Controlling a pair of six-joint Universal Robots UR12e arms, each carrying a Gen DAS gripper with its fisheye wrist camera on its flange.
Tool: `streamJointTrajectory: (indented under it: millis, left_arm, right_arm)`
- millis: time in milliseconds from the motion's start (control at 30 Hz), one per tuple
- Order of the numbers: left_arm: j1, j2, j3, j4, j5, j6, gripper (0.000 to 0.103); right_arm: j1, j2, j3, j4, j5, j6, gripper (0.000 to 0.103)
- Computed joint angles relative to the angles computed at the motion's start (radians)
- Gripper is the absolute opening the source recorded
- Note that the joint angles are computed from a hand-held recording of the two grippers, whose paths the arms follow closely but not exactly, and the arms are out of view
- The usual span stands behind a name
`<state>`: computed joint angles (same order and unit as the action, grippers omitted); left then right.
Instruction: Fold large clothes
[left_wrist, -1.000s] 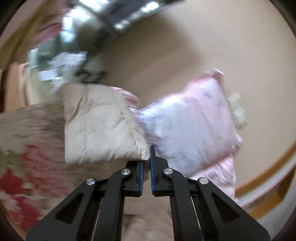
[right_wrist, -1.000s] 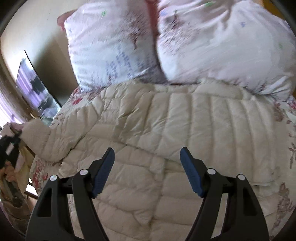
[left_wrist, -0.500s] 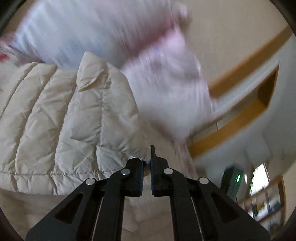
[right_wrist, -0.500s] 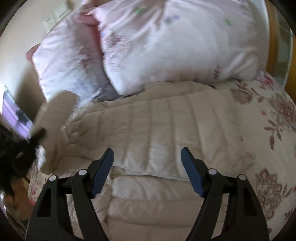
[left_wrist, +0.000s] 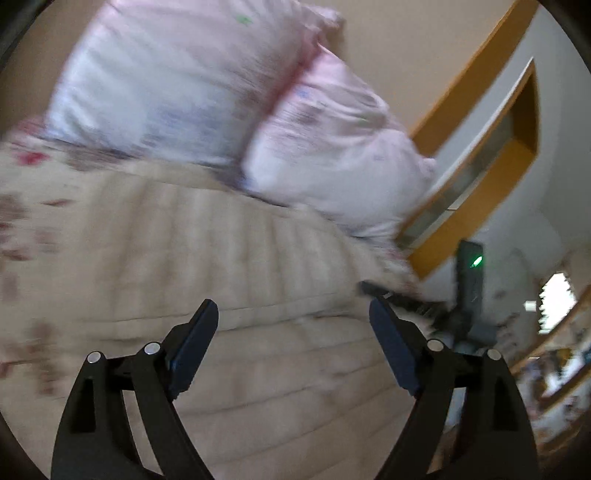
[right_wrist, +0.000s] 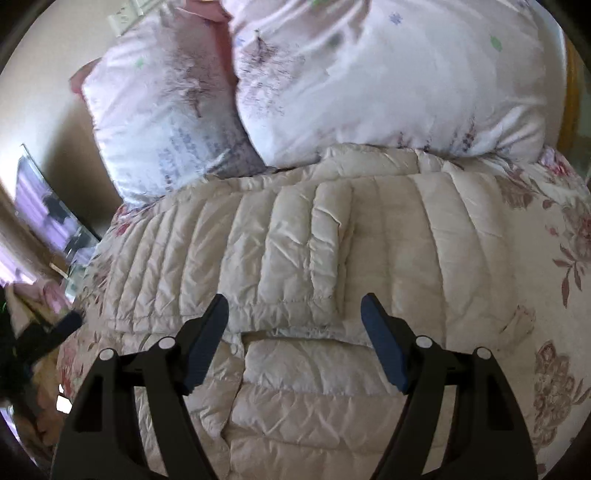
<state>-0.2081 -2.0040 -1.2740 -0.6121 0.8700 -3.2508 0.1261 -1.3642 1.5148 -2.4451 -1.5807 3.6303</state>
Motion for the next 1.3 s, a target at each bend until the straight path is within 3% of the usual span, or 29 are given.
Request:
streamJointTrajectory:
  millis: [100, 200, 333, 400, 567, 667, 867, 1100, 1233, 1300]
  left_arm:
    - [0.024, 0.058, -0.088, 0.025, 0.124, 0.047, 0.085]
    - [0.044, 0.087, -0.14, 0.029, 0.189, 0.064, 0.085]
    - [0.064, 0.094, -0.169, 0.013, 0.217, 0.042, 0.084]
    - [0.069, 0.095, -0.176, 0.001, 0.224, 0.035, 0.084]
    - [0.074, 0.096, -0.191, -0.003, 0.228, 0.038, 0.084]
    - [0.075, 0.095, -0.196, -0.005, 0.222, 0.039, 0.084]
    - [0.072, 0.095, -0.199, -0.034, 0.224, 0.068, 0.084]
    - [0.08, 0.114, -0.226, -0.034, 0.212, 0.091, 0.084]
    - [0.092, 0.132, -0.25, -0.034, 0.182, 0.111, 0.084]
    - [0.098, 0.141, -0.261, -0.039, 0.171, 0.115, 0.084]
  right_arm:
    - [-0.018, 0.008, 0.002, 0.003, 0.018, 0.086, 0.064]
    - [-0.027, 0.022, -0.006, 0.031, 0.028, 0.126, 0.054]
    - [-0.035, 0.036, -0.007, 0.036, 0.075, 0.136, 0.012]
    - [-0.026, 0.03, 0.003, -0.003, 0.053, 0.126, 0.005]
    - [0.005, -0.001, 0.037, -0.123, -0.083, 0.125, 0.004]
    - [0.009, -0.011, 0.041, -0.086, -0.131, 0.146, 0.004]
    - [-0.011, -0.009, 0.053, 0.023, -0.087, 0.213, 0.004]
    - [-0.011, 0.013, 0.026, 0.067, -0.08, 0.182, 0.009]
    - [-0.018, -0.026, 0.063, 0.014, -0.034, 0.16, 0.04]
    - [-0.025, -0.055, 0.091, -0.013, -0.012, 0.144, 0.05]
